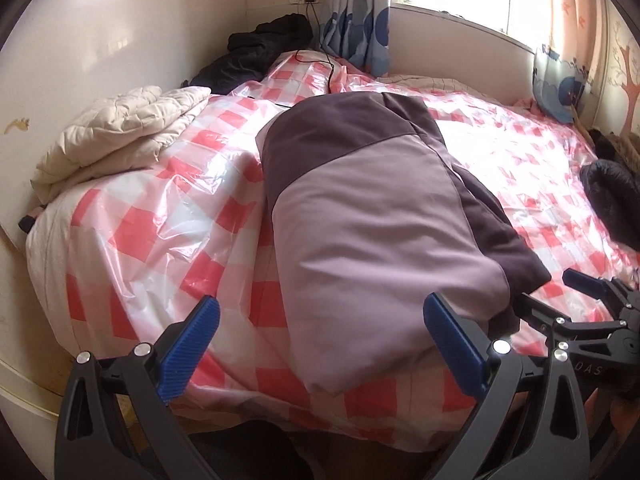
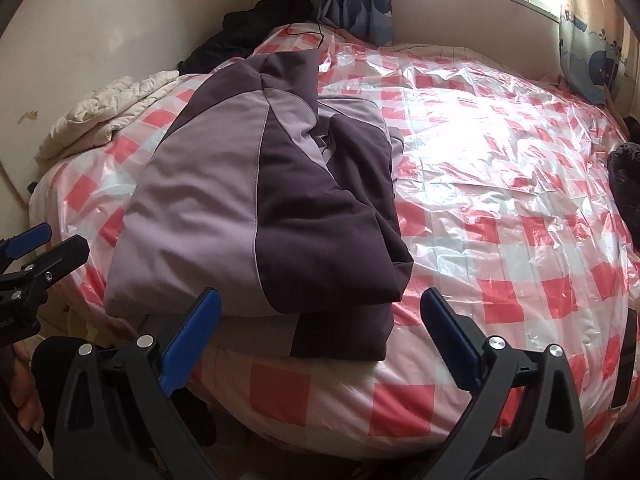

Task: Fold large clothes

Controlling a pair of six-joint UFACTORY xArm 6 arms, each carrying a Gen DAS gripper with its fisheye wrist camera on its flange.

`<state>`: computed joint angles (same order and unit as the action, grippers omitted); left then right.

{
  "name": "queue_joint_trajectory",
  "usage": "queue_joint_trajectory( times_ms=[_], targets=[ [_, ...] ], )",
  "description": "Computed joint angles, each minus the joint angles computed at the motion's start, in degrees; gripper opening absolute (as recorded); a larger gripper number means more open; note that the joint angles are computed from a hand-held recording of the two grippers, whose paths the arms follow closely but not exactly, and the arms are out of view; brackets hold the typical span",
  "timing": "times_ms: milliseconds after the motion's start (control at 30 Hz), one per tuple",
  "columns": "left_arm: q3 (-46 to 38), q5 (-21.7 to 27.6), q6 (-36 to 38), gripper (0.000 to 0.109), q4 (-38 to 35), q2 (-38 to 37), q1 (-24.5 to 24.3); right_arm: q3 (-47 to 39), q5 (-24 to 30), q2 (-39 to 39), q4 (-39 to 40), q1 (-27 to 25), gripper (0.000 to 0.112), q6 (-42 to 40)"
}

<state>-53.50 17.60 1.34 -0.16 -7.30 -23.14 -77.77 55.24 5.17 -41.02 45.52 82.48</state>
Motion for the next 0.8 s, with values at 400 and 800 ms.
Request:
queue_joint_trajectory(
  times_ms=[400,800],
  targets=[
    [2.1,-0.3,-1.5,0.098,1.4,-2.9,-1.1,2.0,2.6,-2.8,-1.2,1.5,0.096,2.0],
    [1.9,-0.4,-1.0,0.098,0.8,-2.9,-1.3,2.5,1.5,-2.8,0.1,1.3,0.096,1.1]
  ],
)
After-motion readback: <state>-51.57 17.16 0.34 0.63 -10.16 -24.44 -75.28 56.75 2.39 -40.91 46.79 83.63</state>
